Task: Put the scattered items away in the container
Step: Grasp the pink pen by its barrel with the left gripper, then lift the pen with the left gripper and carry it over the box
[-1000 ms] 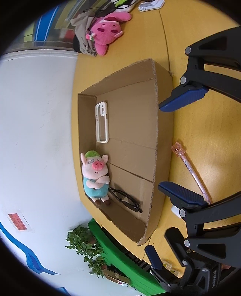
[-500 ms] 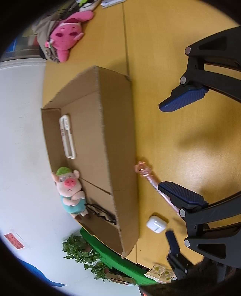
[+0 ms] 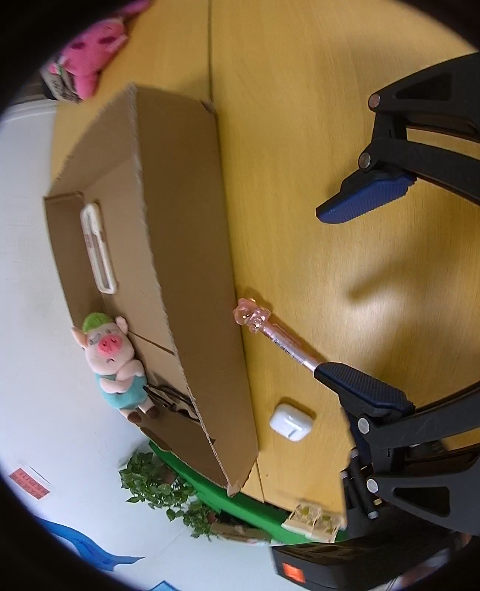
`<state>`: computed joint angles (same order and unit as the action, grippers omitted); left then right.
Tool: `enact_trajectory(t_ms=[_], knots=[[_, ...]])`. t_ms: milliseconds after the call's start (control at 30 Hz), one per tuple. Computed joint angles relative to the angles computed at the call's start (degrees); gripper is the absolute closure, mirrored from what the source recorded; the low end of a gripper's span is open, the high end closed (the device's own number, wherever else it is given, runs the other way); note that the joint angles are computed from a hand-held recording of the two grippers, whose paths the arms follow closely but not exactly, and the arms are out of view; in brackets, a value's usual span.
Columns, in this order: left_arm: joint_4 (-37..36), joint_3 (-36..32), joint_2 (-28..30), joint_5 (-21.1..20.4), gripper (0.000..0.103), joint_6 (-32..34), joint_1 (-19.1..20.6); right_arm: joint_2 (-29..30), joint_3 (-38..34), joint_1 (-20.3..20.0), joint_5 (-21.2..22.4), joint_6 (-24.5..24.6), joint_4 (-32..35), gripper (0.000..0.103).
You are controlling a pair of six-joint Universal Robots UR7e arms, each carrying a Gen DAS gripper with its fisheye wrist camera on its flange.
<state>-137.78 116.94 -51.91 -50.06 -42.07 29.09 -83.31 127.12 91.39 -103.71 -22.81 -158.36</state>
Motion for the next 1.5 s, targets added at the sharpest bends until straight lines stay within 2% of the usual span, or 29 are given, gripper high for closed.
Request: enact_trajectory(t_ms=[167,267,333,400,467,533,667,800,1000,1233,1333,1500], knots=[[-1.0,1.3,-1.0,-0.9,0.093,-2.6,-2.2,2.7,-1.7,0.2,3.4,2.5,4.6,0.025],[-1.9,2.0,-1.5,-1.3,0.093,-3.5,-3.4,4.5,-3.2,1.3,3.9,3.5,6.4,0.025],[-2.9,2.4,-2.0,-1.7,0.093,-3.9,-3.8,5.7,-4.0,2.1,3.1,3.6,6.3,0.030],[-1.8,2.3,-2.2,-0.7,0.093,-5.1,-4.3,6.9,-4.9,3.1,1.1,4.1,6.6,0.065],[-1.7,2.7,-2.8,-0.5,0.093,-6.0,-4.3,7.5,-5.4,2.8,1.4,4.6,7.5,0.081],[-2.1,3.2,-3.3,-0.4,0.093,-6.5,-4.4,7.4,-5.5,2.3,2.9,5.2,7.9,0.081],[-2.9,3.7,-3.7,-0.2,0.093,-6.2,-5.0,6.8,-4.9,2.3,3.0,6.2,7.1,0.083],[-4.7,4.4,-4.6,0.6,0.093,-5.0,-6.5,3.1,-3.6,2.5,5.5,6.3,5.7,0.085],[-7.9,3.4,-5.5,2.7,0.093,-2.2,-6.9,0.1,-5.5,6.1,8.6,6.1,4.4,0.089],[-9.3,-1.3,-6.2,7.0,0.093,2.6,-5.1,4.2,-13.8,10.8,9.2,5.1,5.5,0.090],[-10.7,-3.5,-6.2,7.4,0.093,5.5,-3.7,6.8,-18.3,11.7,9.5,5.5,7.2,0.090],[-9.1,-8.6,-5.7,6.5,0.093,8.4,-0.2,12.4,-27.2,12.6,9.2,6.5,12.9,0.090]])
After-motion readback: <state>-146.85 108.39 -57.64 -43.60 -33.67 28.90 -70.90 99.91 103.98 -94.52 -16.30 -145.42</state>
